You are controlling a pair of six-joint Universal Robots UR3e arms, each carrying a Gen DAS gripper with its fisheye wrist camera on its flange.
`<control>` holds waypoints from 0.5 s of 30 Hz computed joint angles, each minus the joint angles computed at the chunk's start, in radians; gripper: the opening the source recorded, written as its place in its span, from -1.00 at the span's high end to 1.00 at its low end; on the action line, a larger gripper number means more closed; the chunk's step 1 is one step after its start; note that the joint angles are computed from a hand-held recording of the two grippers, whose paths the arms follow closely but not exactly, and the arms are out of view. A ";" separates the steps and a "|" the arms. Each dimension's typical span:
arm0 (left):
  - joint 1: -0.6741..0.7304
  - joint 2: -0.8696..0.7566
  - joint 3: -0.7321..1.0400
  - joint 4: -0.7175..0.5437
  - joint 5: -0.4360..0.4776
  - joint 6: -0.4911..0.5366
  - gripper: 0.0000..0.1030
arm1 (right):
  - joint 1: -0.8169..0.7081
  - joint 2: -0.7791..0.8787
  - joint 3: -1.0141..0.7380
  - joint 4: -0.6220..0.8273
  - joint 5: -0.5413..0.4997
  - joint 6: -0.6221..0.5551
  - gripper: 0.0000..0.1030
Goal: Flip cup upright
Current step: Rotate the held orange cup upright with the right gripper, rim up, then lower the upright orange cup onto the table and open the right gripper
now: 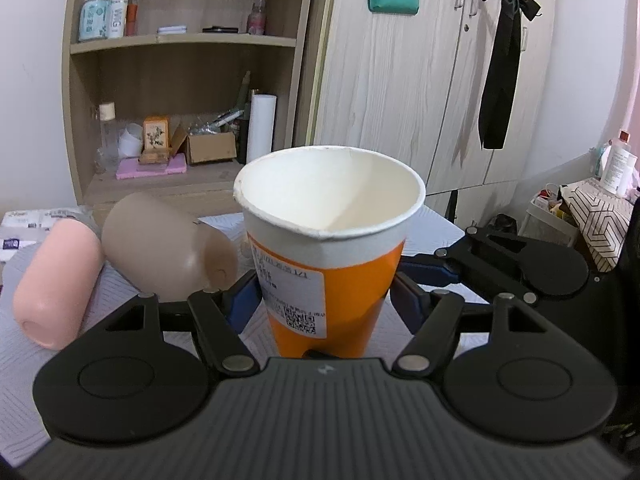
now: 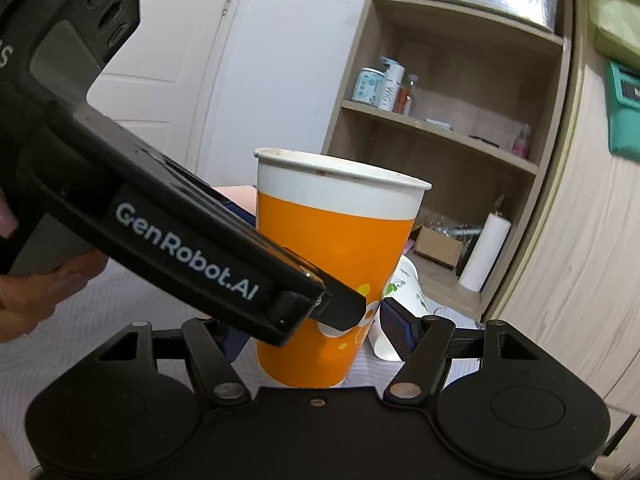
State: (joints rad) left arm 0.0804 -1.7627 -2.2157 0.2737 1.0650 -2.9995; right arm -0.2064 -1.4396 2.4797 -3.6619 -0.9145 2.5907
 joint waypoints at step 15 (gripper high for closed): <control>-0.014 -0.029 -0.022 0.052 0.007 0.006 -0.37 | -0.024 0.022 0.028 -0.027 0.026 -0.013 -0.42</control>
State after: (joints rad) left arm 0.0661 -1.7919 -2.2380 0.3258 1.0723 -2.9933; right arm -0.2299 -1.4179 2.5073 -3.6889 -0.8888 2.5777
